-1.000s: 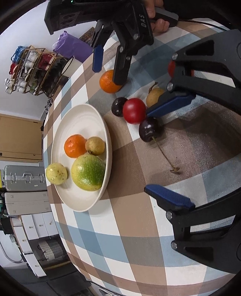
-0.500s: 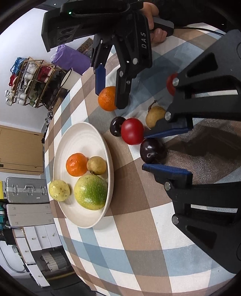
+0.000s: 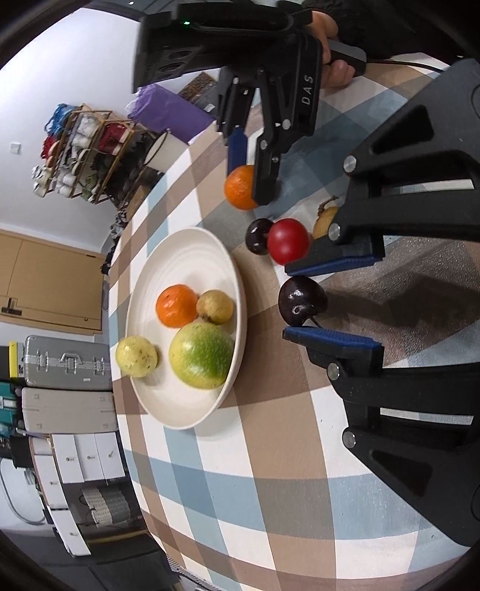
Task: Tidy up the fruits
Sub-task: 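Grasp the dark purple plum with the left tool while the right tool grasps the mandarin, then lift and carry the plum and mandarin over the white plate with both tools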
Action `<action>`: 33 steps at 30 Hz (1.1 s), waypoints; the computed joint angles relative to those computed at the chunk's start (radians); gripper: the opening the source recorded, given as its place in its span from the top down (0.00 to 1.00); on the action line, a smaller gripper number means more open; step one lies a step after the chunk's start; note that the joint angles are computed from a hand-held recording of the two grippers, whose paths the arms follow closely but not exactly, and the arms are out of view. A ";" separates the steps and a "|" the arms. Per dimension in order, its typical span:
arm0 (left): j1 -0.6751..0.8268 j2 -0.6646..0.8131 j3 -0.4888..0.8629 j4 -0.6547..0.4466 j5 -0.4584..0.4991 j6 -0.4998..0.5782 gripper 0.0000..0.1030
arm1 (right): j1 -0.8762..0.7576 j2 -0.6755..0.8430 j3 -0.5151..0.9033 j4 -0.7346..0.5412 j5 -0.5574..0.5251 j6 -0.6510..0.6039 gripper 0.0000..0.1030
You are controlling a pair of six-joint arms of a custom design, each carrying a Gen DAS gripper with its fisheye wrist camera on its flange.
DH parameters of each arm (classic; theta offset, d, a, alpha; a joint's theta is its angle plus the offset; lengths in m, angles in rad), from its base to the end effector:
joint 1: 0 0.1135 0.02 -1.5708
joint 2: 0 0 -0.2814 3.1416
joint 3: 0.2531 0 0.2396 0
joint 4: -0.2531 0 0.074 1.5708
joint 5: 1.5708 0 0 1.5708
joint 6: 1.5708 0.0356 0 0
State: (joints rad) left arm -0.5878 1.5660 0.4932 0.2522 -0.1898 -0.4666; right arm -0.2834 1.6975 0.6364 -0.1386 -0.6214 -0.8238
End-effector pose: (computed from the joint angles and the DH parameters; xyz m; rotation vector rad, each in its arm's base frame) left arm 0.2171 -0.1366 0.1401 0.0553 2.3894 -0.2767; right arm 0.2539 -0.0524 0.1235 -0.8043 2.3453 0.4317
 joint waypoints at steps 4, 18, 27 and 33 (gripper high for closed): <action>0.010 -0.022 -0.011 0.001 -0.007 -0.014 0.76 | -0.004 0.004 0.006 -0.017 -0.010 -0.013 0.60; 0.012 -0.131 -0.057 0.008 -0.110 -0.039 0.76 | -0.042 -0.016 0.015 -0.036 -0.096 -0.024 0.61; 0.030 -0.187 -0.054 -0.007 -0.124 -0.022 0.76 | -0.070 -0.066 0.039 -0.074 -0.178 0.014 0.61; 0.040 -0.240 -0.030 -0.056 -0.135 0.002 0.76 | -0.076 -0.102 0.059 -0.095 -0.201 0.049 0.61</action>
State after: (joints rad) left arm -0.5476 1.3258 0.4632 0.1958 -0.3244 -0.4647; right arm -0.3598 1.5956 0.6955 -0.2333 -0.8221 -0.7745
